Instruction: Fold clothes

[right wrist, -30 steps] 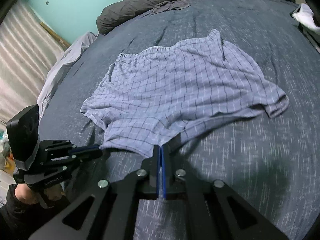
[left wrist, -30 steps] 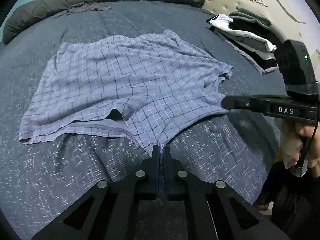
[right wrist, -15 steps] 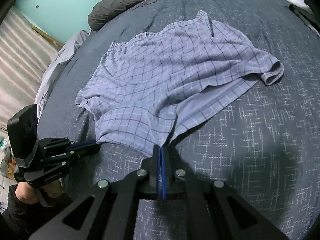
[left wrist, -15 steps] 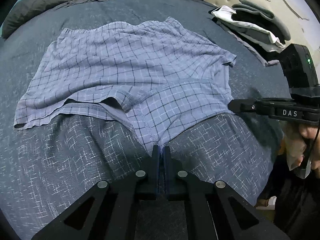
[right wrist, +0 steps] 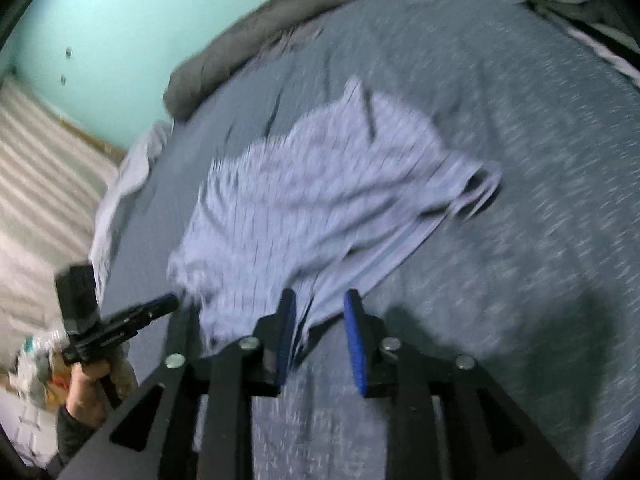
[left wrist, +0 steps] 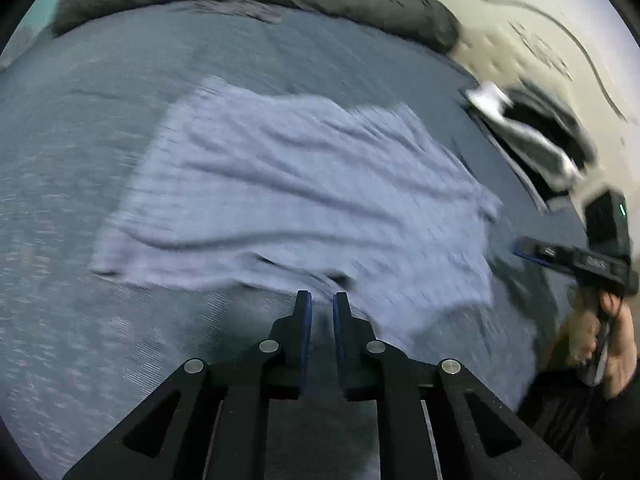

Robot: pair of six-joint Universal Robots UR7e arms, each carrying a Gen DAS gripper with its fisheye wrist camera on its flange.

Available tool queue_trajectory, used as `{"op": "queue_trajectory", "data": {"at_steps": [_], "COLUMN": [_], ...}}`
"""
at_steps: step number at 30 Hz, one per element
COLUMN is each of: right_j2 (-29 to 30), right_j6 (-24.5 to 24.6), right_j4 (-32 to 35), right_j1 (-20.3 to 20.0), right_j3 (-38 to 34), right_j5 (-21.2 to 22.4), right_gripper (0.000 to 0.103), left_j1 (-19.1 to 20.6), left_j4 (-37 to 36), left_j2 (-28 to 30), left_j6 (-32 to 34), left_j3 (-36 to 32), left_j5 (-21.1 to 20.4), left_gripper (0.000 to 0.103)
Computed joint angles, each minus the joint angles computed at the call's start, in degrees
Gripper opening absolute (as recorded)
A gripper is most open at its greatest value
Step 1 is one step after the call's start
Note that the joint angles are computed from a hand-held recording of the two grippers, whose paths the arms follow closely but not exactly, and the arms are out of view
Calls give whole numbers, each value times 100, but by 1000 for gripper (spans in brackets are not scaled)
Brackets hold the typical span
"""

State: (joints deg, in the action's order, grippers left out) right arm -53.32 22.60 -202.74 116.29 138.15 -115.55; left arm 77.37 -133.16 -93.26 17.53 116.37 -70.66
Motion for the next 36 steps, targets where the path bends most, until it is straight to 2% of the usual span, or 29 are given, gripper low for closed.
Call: {"op": "queue_trajectory", "data": {"at_steps": [4, 8, 11, 18, 21, 27, 31, 33, 35, 36], "right_j2": [-180, -282, -315, -16, 231, 569, 759, 796, 848, 874], "right_j6": [-80, -580, -945, -1585, -1920, -2201, -2222, -2273, -2386, -2482], "right_j4": [-86, 562, 1065, 2078, 2485, 3047, 3300, 3289, 3287, 3244], "right_j1": [-252, -355, -470, -705, -688, -663, -691, -717, -705, -685], "right_j3": [-5, -360, -726, -1817, -2261, -2645, -2755, -2745, -2746, -2737], "right_j5": [-251, -555, -586, -576, -1000, -1410, -1695, -1692, -1760, -1814], "right_gripper": [28, 29, 33, 34, 34, 34, 33, 27, 12, 9], "left_j1": [267, 463, 455, 546, 533, 557, 581, 591, 596, 599], "left_j4": [-623, -841, -1023, -1005, -989, -967, -952, -948, -946, -943], "left_j2": [398, 726, 908, 1230, 1271, 1295, 1292, 1290, 1292, 1295], "left_j6": [-193, -305, -263, -434, -382, -387, -389, -384, -383, -384], "left_j3": [-363, -720, -795, -989, -996, -1028, -1036, -1039, -1043, -1046], "left_j5": [283, 368, 549, 719, 772, 753, 734, 731, 731, 735], "left_gripper": [13, 13, 13, 13, 13, 13, 13, 13, 13, 13]}}
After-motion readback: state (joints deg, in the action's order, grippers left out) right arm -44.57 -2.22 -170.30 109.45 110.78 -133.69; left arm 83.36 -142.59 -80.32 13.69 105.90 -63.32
